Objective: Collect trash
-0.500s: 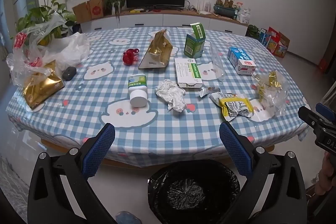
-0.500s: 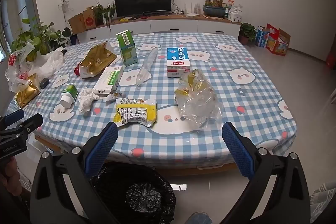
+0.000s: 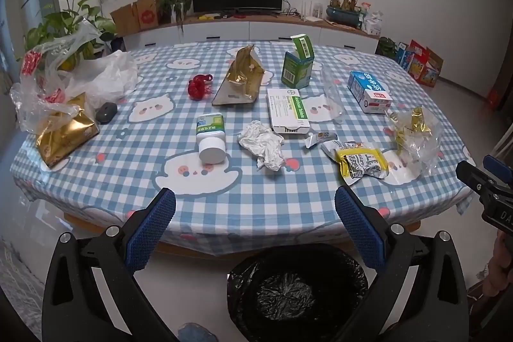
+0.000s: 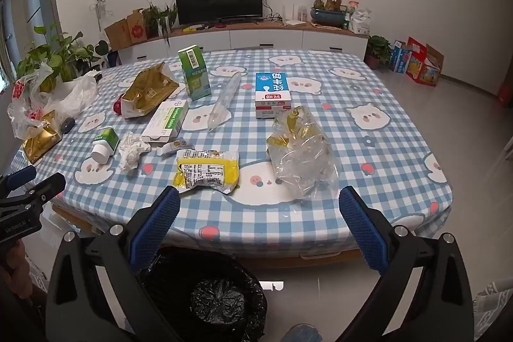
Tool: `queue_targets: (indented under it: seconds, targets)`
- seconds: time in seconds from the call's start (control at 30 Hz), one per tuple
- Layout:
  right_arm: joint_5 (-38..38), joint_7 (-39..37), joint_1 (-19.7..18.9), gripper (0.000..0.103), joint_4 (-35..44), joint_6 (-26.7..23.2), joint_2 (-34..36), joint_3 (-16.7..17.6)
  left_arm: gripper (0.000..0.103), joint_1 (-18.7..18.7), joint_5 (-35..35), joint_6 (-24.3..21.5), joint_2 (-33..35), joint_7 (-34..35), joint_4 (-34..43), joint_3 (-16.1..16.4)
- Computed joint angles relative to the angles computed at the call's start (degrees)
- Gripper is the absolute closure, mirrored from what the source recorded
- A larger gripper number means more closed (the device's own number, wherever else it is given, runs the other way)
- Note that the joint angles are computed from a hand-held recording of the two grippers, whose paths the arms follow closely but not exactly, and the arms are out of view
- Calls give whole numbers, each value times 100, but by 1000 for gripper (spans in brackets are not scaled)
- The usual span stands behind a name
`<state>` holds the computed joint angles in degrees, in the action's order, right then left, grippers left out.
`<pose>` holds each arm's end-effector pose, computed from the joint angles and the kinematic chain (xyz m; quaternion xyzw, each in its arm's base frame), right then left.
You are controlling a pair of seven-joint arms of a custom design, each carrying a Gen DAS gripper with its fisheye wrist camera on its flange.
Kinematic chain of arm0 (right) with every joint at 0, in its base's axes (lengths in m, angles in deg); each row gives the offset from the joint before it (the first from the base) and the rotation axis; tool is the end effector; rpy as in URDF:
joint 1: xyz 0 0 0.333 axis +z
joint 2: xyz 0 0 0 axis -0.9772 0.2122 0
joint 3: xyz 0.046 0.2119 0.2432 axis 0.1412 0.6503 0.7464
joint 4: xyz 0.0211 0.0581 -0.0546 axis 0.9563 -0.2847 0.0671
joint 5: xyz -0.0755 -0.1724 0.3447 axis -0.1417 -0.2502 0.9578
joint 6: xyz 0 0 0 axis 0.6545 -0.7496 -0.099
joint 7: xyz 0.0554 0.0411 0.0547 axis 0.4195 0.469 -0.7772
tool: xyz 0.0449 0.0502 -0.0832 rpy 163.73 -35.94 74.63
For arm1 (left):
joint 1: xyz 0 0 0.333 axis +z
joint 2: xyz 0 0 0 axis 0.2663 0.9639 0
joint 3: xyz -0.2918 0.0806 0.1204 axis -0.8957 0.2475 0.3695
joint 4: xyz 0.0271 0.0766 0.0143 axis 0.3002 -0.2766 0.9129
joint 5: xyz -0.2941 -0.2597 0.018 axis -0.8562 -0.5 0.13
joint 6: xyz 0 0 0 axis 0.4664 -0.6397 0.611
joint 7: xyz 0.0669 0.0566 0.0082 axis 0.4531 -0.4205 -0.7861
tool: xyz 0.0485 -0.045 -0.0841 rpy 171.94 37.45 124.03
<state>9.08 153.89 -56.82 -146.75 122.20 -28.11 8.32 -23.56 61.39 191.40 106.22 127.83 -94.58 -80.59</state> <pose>0.6295 0.2741 0.6076 -0.6733 0.6251 -0.2656 0.2923 0.6130 -0.4725 0.6097 -0.6763 0.6355 -0.2620 0.2649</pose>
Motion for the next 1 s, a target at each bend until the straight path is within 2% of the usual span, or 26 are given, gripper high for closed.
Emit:
queue_targets:
  seconds: [1.0]
  targets:
    - [-53,29,7,8,12,-23,16,-18,6,11,11,73,-60,-30,-126,-20]
